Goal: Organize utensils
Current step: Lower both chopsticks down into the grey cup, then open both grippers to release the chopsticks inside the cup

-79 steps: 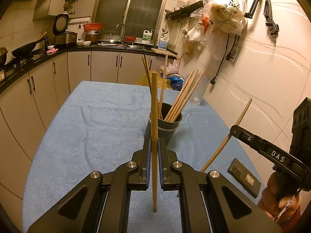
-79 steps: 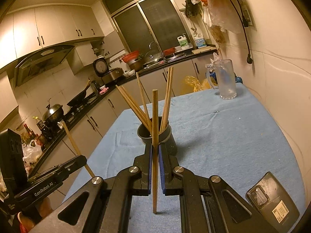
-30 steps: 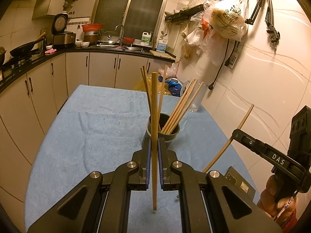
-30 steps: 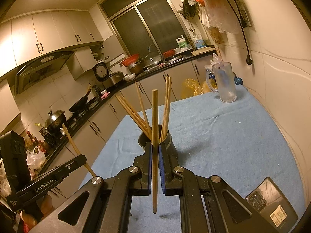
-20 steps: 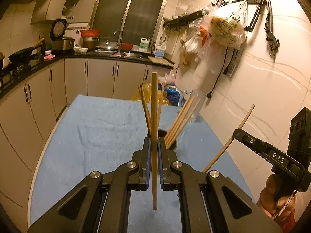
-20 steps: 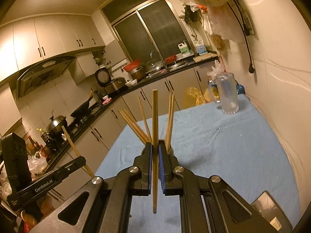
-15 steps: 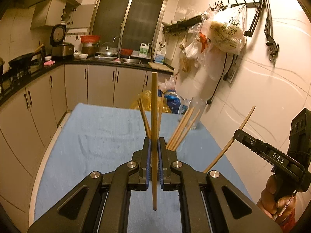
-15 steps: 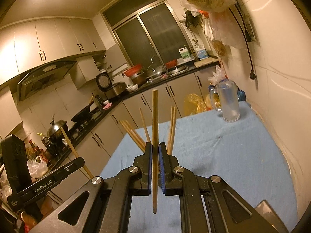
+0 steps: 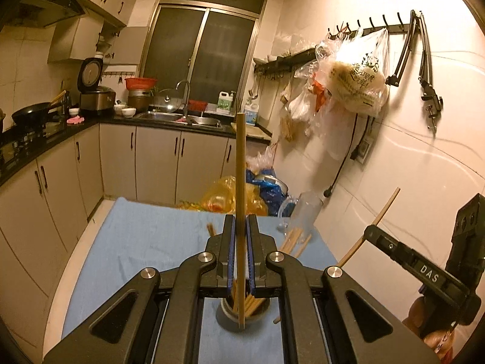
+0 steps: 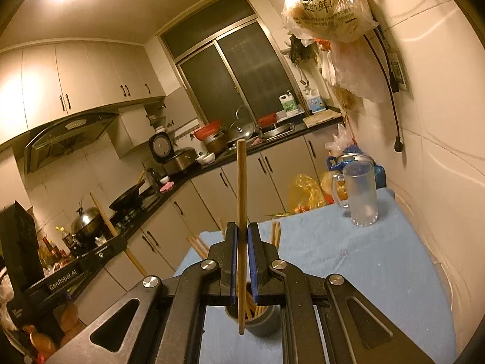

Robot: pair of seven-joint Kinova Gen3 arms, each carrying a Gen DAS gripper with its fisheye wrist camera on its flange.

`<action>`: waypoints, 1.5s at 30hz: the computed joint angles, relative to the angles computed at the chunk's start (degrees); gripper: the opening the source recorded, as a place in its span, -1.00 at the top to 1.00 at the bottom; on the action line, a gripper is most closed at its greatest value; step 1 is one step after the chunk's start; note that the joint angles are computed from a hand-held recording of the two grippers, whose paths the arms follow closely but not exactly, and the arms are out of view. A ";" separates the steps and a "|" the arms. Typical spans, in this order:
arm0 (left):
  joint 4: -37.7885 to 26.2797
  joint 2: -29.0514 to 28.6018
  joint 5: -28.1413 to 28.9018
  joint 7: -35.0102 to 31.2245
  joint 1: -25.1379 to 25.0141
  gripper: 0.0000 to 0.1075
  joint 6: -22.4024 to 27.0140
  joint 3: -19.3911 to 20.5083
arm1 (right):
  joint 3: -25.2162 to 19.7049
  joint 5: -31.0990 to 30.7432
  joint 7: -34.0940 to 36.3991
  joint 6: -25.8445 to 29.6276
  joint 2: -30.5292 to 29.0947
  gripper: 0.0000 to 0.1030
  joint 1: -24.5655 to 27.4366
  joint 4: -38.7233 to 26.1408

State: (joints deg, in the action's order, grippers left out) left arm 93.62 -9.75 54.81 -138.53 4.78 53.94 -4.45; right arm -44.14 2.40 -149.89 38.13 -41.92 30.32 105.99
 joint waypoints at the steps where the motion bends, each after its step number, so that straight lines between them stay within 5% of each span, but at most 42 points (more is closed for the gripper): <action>1: -0.40 0.49 0.07 0.39 0.19 0.88 -0.77 0.49 | 0.06 0.18 0.16 -0.27 0.34 0.85 0.31 0.00; 11: 0.37 5.25 -1.46 2.61 1.68 0.88 -8.40 4.74 | -3.84 2.48 -0.58 -3.85 4.29 0.85 5.80 0.47; 23: 4.66 8.07 -4.11 1.25 2.42 0.88 -13.98 7.93 | -6.97 3.78 -3.56 -6.15 8.50 0.85 5.38 4.47; 45: 7.11 10.04 -4.79 -0.84 1.77 0.85 -16.49 8.92 | -11.85 9.15 -10.32 -8.27 14.68 0.85 5.58 6.88</action>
